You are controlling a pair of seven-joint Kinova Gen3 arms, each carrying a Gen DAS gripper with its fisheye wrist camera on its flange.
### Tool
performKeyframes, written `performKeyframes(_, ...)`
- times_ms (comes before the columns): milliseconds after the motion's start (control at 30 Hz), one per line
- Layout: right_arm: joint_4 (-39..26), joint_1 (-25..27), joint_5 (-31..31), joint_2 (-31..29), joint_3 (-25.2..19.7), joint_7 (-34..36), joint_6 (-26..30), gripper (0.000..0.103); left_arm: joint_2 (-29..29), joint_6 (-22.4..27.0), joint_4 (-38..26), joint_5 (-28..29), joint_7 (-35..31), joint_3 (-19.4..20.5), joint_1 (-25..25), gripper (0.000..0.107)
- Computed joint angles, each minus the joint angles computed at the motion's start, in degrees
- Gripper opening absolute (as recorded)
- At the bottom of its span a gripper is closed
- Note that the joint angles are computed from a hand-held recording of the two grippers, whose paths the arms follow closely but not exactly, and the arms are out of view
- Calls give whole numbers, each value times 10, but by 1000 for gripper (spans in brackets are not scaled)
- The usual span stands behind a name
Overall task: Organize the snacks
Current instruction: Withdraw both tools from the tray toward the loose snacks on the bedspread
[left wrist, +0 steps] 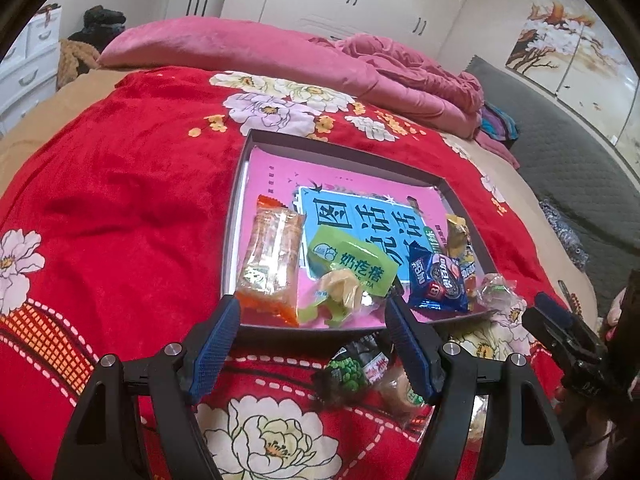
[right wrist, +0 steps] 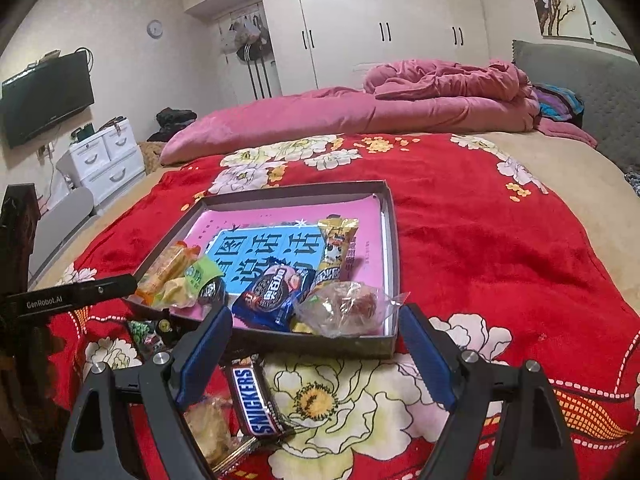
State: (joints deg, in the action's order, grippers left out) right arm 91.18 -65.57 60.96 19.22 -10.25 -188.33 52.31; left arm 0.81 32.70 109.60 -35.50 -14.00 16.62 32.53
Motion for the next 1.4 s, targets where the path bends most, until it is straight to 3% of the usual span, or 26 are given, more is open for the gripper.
performKeyframes(467, 4, 1, -23, -5, -11, 36, -32, 85, -1, 12, -3, 32, -43, 5, 4, 76)
performKeyframes(933, -27, -10, -97, 11, -5, 161, -55, 85, 1, -9, 2, 120, -116, -6, -6, 76)
performKeyframes(1233, -28, -11, -130, 11, 1, 198, -72, 85, 3, -11, 2, 140, -134, -6, -8, 76)
performKeyframes(1400, -39, -2, -169, 19, -6, 255, -85, 85, 9, -5, -4, 152, -150, -6, -6, 76)
